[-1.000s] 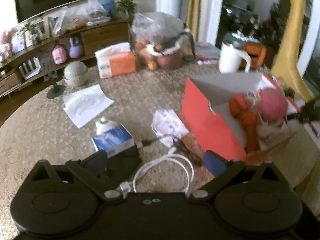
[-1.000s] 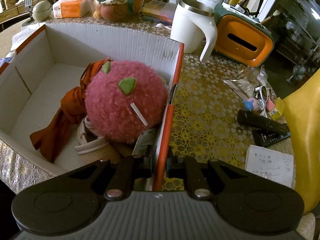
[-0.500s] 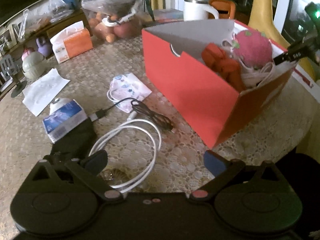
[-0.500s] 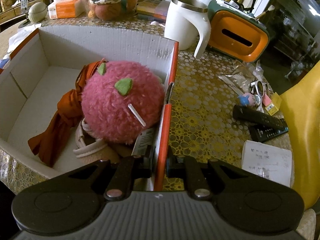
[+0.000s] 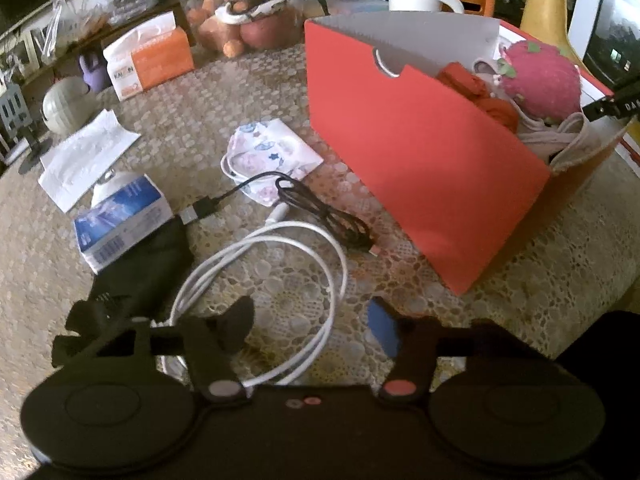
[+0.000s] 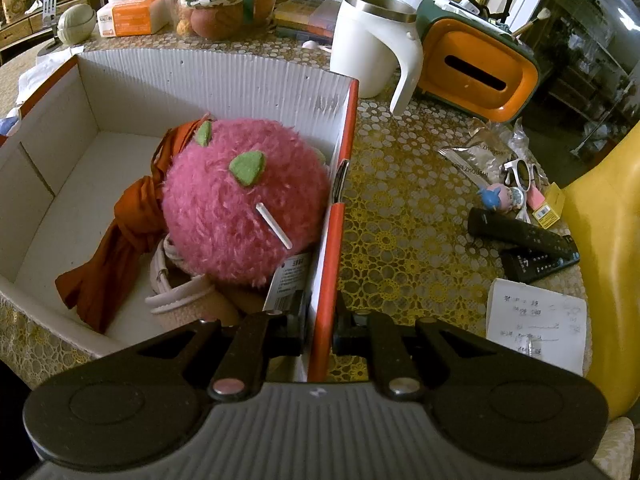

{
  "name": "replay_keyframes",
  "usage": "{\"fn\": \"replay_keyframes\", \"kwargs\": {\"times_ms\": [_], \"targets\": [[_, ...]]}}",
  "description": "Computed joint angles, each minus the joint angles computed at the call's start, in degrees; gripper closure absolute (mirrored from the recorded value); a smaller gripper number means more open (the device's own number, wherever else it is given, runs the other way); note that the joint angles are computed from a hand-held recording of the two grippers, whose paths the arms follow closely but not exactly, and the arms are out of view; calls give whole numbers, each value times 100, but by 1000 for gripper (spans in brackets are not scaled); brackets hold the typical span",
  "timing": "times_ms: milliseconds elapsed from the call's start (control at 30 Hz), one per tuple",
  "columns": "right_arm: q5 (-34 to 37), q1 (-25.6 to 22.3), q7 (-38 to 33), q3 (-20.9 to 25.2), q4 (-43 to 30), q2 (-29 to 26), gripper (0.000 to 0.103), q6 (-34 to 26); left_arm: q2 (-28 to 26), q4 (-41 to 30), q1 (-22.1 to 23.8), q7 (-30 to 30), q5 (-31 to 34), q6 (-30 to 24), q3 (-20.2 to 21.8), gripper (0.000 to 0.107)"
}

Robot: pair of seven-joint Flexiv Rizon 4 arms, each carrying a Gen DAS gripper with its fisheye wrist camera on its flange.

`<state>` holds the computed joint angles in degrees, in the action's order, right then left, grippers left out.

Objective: Organize objects
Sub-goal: 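Move the left tool to the coiled white cable and grasp it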

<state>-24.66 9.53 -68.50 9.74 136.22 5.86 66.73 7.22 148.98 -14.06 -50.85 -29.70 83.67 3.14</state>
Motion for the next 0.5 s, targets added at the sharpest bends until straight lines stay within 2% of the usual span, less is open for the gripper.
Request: {"fn": "replay_keyframes", "kwargs": {"times_ms": [33,167,200,300,400,500], "targets": [[-5,-1,10,0,3,1,92,3,0,-34,66,-112,92,-103,-16,58],[-4,-2,4,-4,4,2,92,2,-19,-38,12,-79,-48,-94,-15,69],[-11,-4,8,-3,13,2,92,15,-12,-45,33,-109,-12,-112,-24,78],[-25,-10,12,-5,25,3,92,28,15,-82,-18,22,-188,-252,12,94],[-66,-20,39,-3,34,1,92,39,26,-82,-66,105,-374,-183,15,96],[-98,-27,64,-6,38,-8,92,45,97,-131,-211,284,-853,-193,76,98]]}}
